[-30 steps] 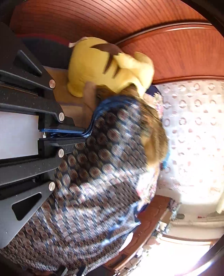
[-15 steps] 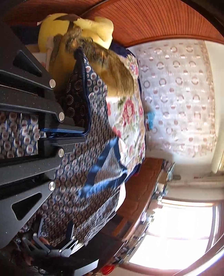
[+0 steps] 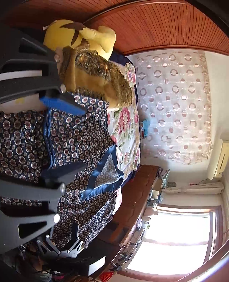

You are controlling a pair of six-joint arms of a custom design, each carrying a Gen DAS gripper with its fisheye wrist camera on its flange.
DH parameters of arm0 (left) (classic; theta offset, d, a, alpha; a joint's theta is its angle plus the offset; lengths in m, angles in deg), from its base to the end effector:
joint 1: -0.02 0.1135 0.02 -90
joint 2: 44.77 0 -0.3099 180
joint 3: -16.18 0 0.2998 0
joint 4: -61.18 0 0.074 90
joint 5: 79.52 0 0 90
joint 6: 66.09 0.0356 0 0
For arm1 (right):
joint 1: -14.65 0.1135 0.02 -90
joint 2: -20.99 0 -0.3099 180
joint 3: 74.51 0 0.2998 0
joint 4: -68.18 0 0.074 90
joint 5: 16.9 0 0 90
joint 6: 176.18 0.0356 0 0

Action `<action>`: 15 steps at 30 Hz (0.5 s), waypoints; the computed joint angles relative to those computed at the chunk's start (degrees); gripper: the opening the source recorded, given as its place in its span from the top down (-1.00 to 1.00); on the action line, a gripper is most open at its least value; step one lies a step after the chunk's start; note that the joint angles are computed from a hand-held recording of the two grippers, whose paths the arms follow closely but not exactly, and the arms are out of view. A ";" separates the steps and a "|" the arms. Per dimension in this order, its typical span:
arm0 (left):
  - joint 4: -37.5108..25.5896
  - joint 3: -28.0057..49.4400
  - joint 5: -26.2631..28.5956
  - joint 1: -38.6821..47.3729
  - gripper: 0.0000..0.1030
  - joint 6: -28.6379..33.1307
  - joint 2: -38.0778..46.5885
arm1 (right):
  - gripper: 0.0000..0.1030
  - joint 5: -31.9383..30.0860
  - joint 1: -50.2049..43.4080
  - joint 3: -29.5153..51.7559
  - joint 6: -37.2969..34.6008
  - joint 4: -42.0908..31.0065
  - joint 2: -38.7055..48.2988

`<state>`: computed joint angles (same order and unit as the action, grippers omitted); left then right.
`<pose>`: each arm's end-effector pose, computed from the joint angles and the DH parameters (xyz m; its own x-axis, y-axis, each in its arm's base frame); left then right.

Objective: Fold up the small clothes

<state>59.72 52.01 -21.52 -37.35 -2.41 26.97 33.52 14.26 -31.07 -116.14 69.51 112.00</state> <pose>0.2090 -0.1359 0.1687 -0.5122 -0.0820 -0.8550 -0.0525 0.9966 -0.0641 0.2980 0.0207 0.1288 -0.4083 -0.3821 -0.8290 -0.7379 0.6728 0.0533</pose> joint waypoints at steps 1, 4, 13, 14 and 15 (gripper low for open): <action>0.14 -0.94 -0.49 0.13 -0.39 0.03 -1.16 | -0.97 -0.62 -0.24 0.56 -0.39 -0.98 -0.27; -0.46 -2.85 -3.03 0.81 -0.55 -0.73 -3.78 | -0.94 -2.34 -0.11 3.01 -1.78 -4.91 -1.18; 0.79 -7.63 -2.46 7.80 -0.55 -1.66 -8.13 | -0.55 1.12 13.06 14.69 -6.29 -13.11 3.26; 1.15 -8.50 -1.93 8.65 -0.55 -1.37 -8.99 | -0.49 1.84 14.95 16.14 -6.74 -14.19 4.51; 1.65 -9.08 -1.55 9.79 -0.55 -1.08 -9.15 | -0.46 2.80 17.30 17.86 -7.08 -15.13 6.18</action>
